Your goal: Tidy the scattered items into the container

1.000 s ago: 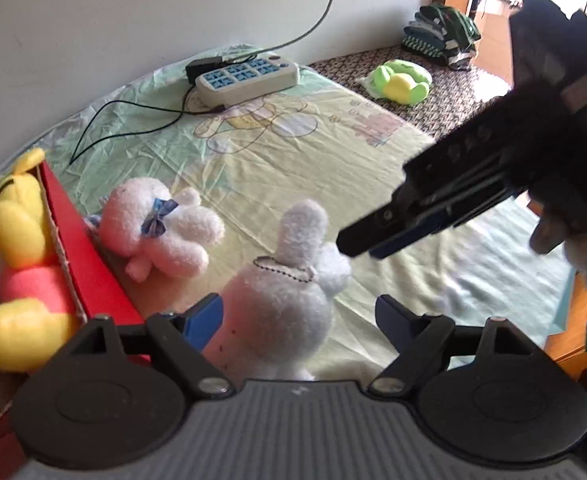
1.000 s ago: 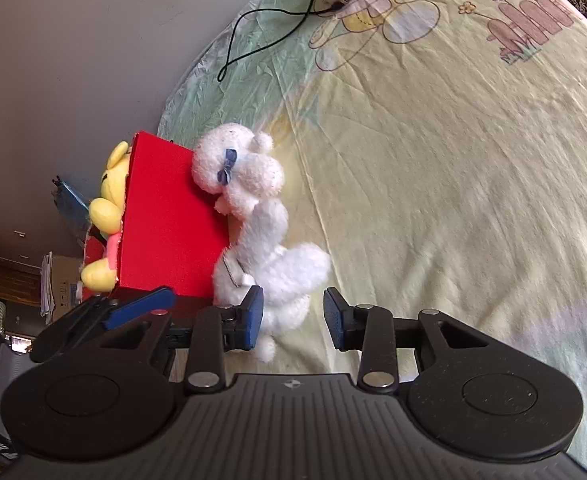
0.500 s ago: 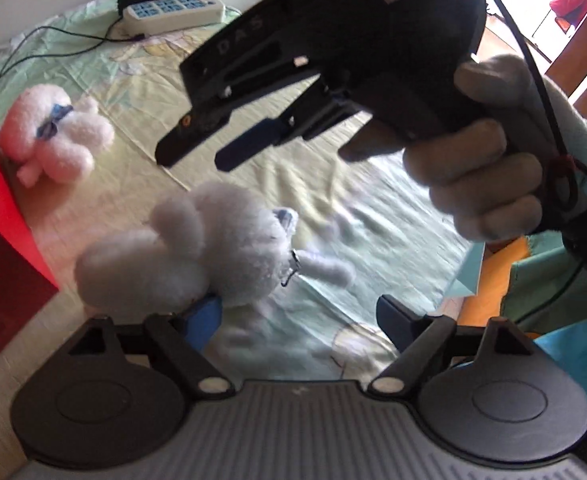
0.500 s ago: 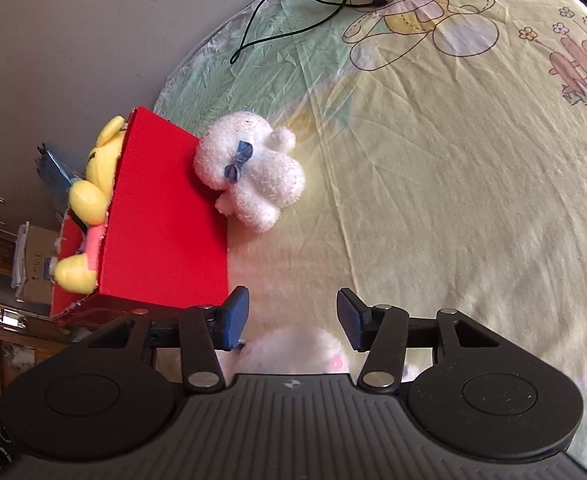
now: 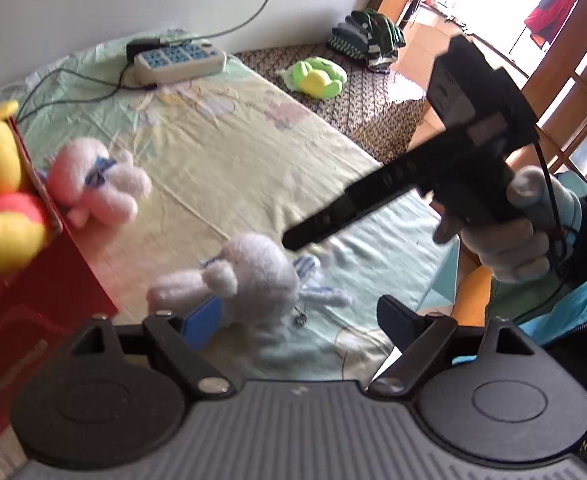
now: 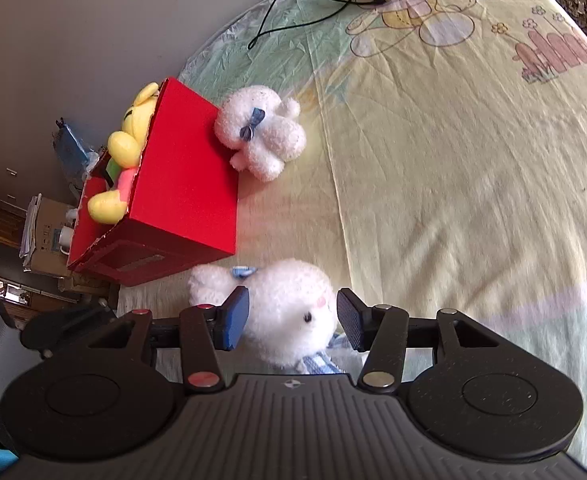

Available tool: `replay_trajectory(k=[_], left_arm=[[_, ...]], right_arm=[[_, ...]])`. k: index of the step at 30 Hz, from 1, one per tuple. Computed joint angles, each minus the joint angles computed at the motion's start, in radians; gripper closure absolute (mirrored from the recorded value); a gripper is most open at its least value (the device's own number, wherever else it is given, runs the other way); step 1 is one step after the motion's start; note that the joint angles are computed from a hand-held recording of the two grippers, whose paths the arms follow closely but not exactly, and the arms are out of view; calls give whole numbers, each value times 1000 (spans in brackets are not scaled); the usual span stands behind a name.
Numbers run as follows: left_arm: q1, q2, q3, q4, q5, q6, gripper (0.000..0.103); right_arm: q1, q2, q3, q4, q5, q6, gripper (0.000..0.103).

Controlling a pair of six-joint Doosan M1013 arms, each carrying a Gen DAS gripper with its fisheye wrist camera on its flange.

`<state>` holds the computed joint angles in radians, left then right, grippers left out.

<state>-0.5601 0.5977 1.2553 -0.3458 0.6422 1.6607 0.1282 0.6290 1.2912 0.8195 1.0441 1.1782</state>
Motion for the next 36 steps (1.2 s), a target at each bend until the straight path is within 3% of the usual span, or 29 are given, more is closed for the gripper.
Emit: replay_trajectory(k=[3,6,8,13,16,19,23,26,30,33,36], left_arm=[[9,39,-52,32,-27,-29,17],[25,104,-129,7,65,-39,18],[30,118,-123,-23,103,-29,19],[42,90,-38,-192,135,34,15],[33,67,-7,-191,128,79,12],[40,69,-17,-212,173,110,12],[52,56,-27,-229,175,208,15],[58,64,-60,-223,166,272,14],[67,126,-136,-247,238,315,14],[89,146,-143,-320,261,323,14],[106,149,-126,-368,287,327,15]], right_arm=[[-8,-7,19,19,18,13,52],[-3,-20,35,-28,-1,36,54],[-5,-28,48,-39,-15,51,54],[-28,-35,76,22,17,116,53],[-31,-28,91,63,60,180,53],[-21,-27,103,72,97,226,53],[-5,-35,126,69,99,278,53],[5,-47,156,80,51,318,52],[16,-62,202,141,-51,367,49],[27,-69,218,139,-122,421,54],[28,-82,252,238,-206,386,53]])
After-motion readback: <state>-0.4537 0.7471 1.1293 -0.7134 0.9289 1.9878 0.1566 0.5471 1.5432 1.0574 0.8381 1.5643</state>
